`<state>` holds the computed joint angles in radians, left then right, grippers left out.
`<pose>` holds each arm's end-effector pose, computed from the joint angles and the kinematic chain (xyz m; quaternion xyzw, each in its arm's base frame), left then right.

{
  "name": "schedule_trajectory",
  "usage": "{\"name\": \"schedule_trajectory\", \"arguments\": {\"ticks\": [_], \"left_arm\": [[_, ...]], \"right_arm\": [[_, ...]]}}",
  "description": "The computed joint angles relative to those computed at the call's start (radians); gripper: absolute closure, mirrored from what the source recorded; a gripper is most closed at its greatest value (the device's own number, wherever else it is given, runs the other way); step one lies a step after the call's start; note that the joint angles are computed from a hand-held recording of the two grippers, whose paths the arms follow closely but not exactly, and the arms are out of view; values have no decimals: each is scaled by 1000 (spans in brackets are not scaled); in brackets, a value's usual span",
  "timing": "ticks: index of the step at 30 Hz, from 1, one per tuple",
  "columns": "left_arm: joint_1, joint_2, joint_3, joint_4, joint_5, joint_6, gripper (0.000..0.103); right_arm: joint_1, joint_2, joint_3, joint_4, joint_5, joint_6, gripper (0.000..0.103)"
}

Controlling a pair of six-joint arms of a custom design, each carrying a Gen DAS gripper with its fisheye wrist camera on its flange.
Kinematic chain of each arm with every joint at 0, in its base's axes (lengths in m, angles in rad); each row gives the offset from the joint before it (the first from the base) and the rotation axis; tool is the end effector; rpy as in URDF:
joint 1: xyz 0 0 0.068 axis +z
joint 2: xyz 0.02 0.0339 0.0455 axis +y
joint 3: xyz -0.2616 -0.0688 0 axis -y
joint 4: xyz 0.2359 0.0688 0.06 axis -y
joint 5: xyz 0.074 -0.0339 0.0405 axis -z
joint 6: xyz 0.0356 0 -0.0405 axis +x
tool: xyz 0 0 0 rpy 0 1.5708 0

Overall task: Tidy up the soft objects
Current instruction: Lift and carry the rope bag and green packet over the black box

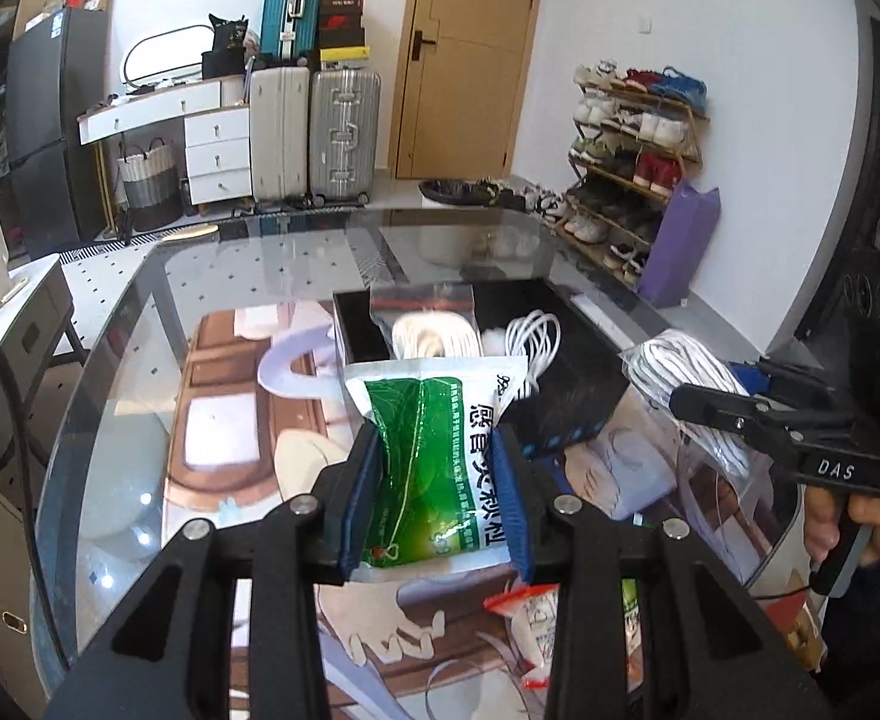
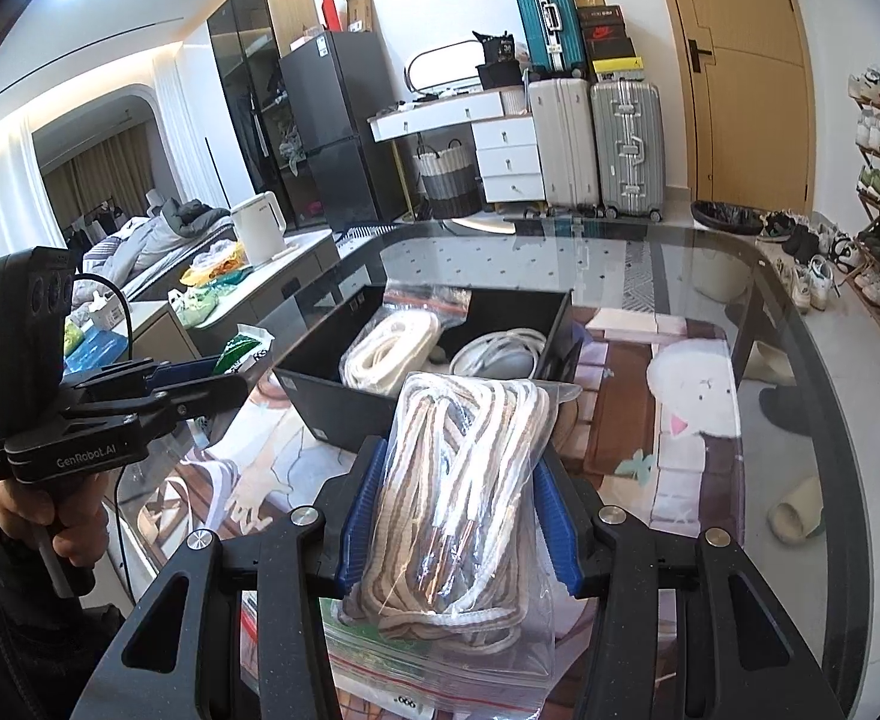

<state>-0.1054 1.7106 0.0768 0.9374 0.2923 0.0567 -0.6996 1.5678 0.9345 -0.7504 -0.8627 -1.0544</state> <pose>0.1823 -0.0296 0.0640 0.1340 0.8883 -0.1421 0.4156 0.2186 -0.1486 0.1884 -0.1980 0.8833 0.2009 0.3743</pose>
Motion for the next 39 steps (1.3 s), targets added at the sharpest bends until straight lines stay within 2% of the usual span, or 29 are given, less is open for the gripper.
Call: {"name": "schedule_trajectory", "arguments": {"ticks": [9,13,18,39], "left_arm": [[6,17,54,-8,14,-20,68],[9,55,79,18,16,-27,68],[9,83,131,-3,14,-31,67],[-21,212,294,-38,-26,-34,67]], "right_arm": [[40,-36,13,33,-24,72,55],[71,-37,18,71,-27,115,55],[116,-30,26,123,-20,178,55],[255,74,91,283,35,345,55]]}}
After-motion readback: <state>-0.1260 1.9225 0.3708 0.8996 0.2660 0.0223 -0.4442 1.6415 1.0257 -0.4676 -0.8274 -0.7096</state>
